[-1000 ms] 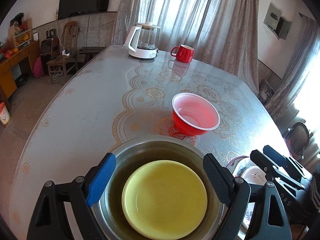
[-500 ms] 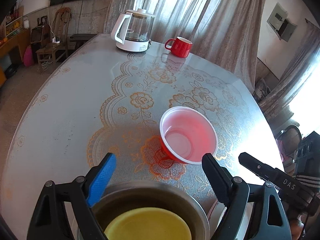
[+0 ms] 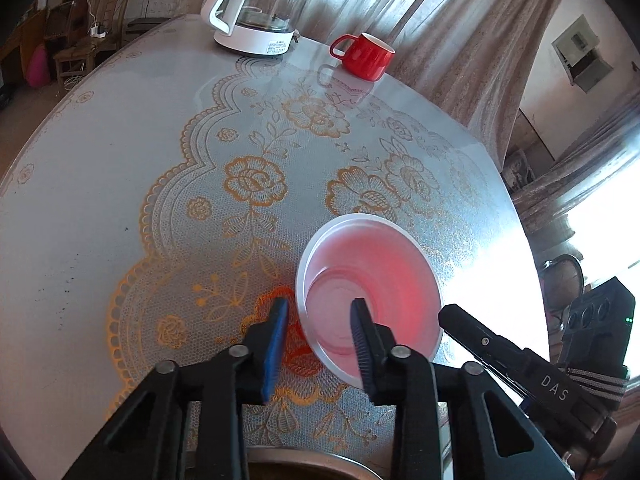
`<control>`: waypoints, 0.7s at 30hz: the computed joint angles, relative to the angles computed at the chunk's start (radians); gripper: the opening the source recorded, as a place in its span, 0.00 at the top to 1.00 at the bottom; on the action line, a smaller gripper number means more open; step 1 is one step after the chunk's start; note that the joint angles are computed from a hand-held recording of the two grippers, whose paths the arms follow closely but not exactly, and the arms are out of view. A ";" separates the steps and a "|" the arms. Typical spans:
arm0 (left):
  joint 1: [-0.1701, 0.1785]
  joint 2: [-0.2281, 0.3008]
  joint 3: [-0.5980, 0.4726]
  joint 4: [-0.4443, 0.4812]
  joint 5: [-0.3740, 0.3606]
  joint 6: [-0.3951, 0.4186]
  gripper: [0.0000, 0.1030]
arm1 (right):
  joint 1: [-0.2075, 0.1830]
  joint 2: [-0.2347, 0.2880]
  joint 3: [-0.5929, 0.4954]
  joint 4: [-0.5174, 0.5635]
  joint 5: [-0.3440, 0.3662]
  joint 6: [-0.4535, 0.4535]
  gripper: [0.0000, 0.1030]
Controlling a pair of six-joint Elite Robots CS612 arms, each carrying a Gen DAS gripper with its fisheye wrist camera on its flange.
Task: Organize plates and bowls
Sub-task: 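Move both grippers to the red-and-white bowl rim and grasp it, then carry the red-and-white bowl over and lower it into the yellow bowl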
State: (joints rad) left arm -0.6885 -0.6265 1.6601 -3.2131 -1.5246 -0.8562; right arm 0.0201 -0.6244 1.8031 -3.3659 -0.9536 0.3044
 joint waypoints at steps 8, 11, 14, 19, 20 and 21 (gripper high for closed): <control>-0.020 -0.019 0.053 -0.082 0.030 -0.001 0.91 | -0.002 -0.003 0.026 -0.049 0.007 -0.014 0.93; -0.041 -0.040 0.085 -0.108 0.071 0.009 0.91 | -0.005 -0.017 0.056 -0.091 0.010 -0.020 0.93; -0.066 -0.061 0.123 -0.143 0.123 0.021 0.91 | -0.009 -0.029 0.086 -0.135 0.020 -0.014 0.93; -0.092 -0.087 0.186 -0.197 0.145 0.020 0.91 | -0.012 -0.047 0.137 -0.196 0.032 -0.006 0.93; -0.095 -0.092 0.201 -0.213 0.147 0.010 0.91 | -0.013 -0.049 0.147 -0.210 0.040 -0.003 0.93; -0.100 -0.096 0.215 -0.228 0.154 0.001 0.91 | -0.015 -0.051 0.156 -0.220 0.052 -0.001 0.93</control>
State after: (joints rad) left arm -0.7882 -0.7226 1.8748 -3.4411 -1.3709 -0.8551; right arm 0.0051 -0.6753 1.9588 -3.5861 -0.9018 0.3039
